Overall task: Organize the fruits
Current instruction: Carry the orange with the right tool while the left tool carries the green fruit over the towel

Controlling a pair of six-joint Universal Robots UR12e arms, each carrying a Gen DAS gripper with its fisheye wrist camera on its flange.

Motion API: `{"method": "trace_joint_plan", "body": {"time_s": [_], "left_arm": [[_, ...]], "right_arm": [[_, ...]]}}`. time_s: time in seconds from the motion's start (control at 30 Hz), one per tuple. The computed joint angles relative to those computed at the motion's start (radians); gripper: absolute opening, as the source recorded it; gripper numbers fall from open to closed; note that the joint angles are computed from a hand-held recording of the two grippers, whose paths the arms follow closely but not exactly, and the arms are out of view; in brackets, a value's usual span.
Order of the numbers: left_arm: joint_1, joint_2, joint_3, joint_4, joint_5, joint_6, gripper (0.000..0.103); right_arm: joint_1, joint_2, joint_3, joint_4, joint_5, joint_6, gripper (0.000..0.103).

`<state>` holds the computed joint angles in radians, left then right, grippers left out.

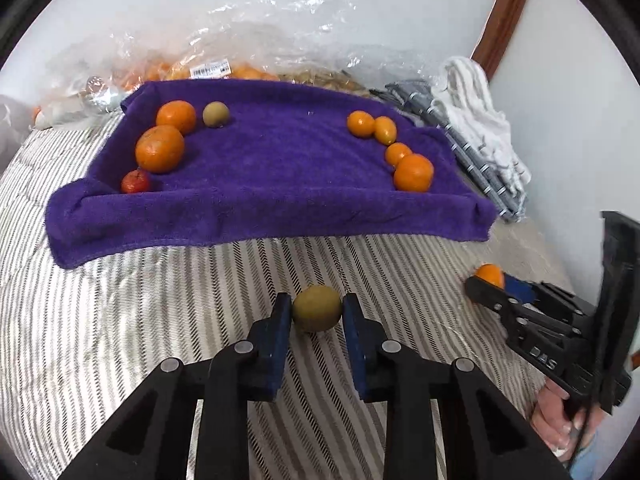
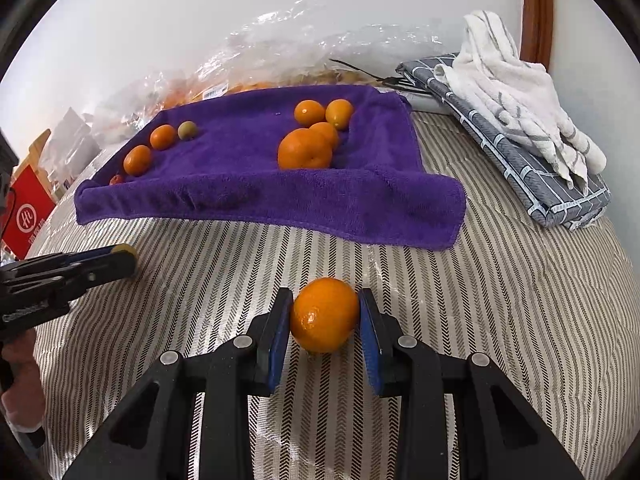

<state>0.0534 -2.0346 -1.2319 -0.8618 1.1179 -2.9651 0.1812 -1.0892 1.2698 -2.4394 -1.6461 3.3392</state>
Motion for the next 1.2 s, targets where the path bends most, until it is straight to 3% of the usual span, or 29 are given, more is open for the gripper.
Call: {"method": "trace_joint_plan", "body": {"time_s": [0.17, 0.3, 0.4, 0.63, 0.93, 1.2], "left_arm": [[0.017, 0.027, -0.029, 0.068, 0.039, -0.045, 0.025], [0.045, 0.047, -0.051, 0.110, 0.026, -0.079, 0.025], [0.063, 0.055, -0.062, 0.133, 0.013, -0.109, 0.025], [0.090, 0.057, -0.052, 0.156, -0.006, -0.138, 0.025], [0.096, 0.029, 0.023, 0.193, -0.012, -0.170, 0.025], [0.066, -0.044, 0.146, 0.195, 0.024, -0.184, 0.025]], "right_arm": [[-0.003, -0.003, 0.008, -0.014, 0.011, 0.000, 0.033], [-0.005, -0.011, 0.023, -0.047, 0.032, 0.002, 0.033], [0.001, -0.013, 0.026, -0.057, 0.001, 0.006, 0.033], [0.008, -0.014, 0.001, -0.044, 0.008, 0.030, 0.033], [0.022, 0.029, -0.124, -0.077, -0.033, -0.034, 0.033], [0.010, 0.122, -0.292, -0.018, -0.020, -0.048, 0.033]]}}
